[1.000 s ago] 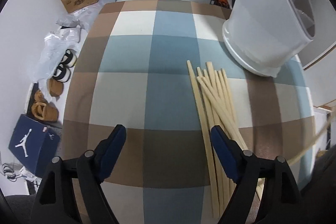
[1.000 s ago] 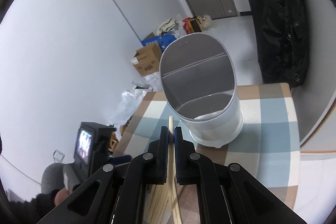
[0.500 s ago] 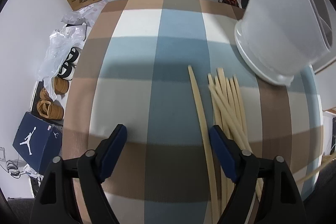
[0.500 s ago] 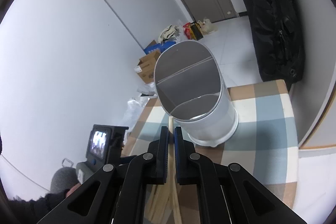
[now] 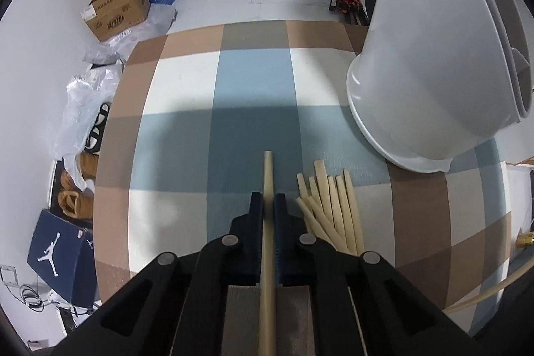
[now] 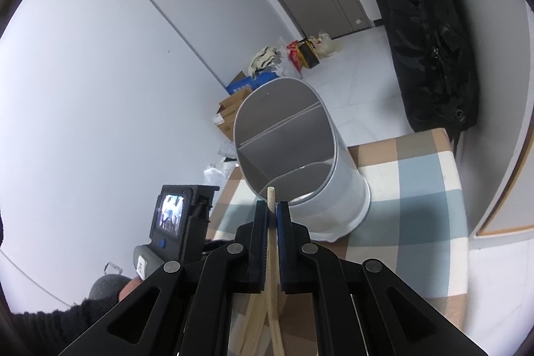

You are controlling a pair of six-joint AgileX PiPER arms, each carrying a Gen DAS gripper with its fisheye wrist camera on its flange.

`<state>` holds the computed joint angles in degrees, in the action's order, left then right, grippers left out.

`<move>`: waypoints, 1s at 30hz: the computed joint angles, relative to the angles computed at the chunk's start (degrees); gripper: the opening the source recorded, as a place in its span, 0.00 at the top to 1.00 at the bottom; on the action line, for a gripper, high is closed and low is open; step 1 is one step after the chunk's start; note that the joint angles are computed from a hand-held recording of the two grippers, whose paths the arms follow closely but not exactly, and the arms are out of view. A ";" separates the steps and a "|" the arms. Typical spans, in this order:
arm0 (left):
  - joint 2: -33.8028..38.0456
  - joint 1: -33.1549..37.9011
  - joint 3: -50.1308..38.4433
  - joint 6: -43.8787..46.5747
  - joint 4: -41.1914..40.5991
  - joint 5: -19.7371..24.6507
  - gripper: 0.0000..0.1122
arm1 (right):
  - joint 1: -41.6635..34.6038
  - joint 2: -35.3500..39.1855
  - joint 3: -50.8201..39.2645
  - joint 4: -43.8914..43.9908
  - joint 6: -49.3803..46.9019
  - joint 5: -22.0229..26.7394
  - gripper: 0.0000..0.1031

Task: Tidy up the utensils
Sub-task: 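Lower the left gripper to the chopsticks and close on one chopstick, then lift both held chopsticks and carry them over the white utensil holder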

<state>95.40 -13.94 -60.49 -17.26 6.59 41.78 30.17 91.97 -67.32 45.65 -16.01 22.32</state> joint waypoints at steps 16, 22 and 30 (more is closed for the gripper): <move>-22.19 4.18 9.74 1.82 -6.84 -9.69 0.98 | 4.15 -2.12 0.05 -15.87 13.90 -3.69 0.96; -24.69 5.63 8.93 6.68 -10.93 -9.89 0.98 | 6.29 -4.11 -1.34 -26.03 23.08 -3.87 0.96; -27.90 4.62 5.80 9.66 -12.30 -8.36 0.98 | 7.29 -4.83 -7.01 -37.65 32.09 -0.38 0.96</move>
<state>67.50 -9.32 -54.68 -7.60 -5.71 33.42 37.47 87.14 -74.33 8.00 16.08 21.95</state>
